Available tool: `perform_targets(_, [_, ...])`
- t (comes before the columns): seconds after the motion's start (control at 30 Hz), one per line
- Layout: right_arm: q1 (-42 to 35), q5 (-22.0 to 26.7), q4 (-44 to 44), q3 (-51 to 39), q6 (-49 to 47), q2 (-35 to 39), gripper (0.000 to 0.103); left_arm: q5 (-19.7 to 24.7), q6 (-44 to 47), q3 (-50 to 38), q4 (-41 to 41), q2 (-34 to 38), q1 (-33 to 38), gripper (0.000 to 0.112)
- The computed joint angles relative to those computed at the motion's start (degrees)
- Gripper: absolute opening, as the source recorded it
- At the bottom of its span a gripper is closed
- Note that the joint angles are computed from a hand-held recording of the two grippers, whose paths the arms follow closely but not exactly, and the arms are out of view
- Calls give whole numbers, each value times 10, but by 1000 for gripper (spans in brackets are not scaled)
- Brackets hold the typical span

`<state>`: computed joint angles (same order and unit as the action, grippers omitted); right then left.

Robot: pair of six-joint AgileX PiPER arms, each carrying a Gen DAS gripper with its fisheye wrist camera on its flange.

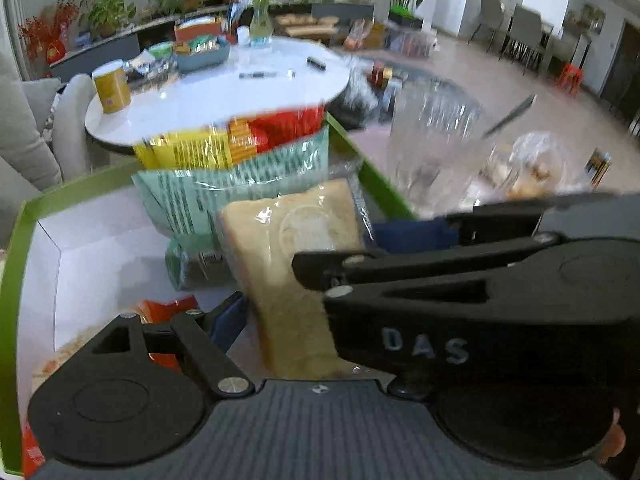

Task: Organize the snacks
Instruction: 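Lift the bread loaf and lower it into the green box, open right gripper, then move the right gripper back to the red-and-white chip bag on the table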

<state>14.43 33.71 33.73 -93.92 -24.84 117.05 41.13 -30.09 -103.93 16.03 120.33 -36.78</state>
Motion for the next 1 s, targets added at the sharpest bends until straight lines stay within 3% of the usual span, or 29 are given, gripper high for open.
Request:
perform_targets(0.07, [10, -33, -18, 26, -5, -12, 48, -20, -21, 21, 15, -5, -2, 78])
perform_targets(0.23, [-6, -6, 21, 22, -26, -15, 49, -16, -7, 27, -9, -17, 3, 79])
perform_targets(0.33, [-9, -23, 33, 46, -24, -38, 49, -26, -14, 52, -1, -41, 0, 83])
perform_targets(0.67, [-46, -33, 140, 154, -110, -134, 50, -59, -161, 185, 134, -164, -33, 88])
perform_targets(1.0, [-49, -25, 196, 255, -181, -210, 57, -21, -337, 333, 294, -282, -103, 91])
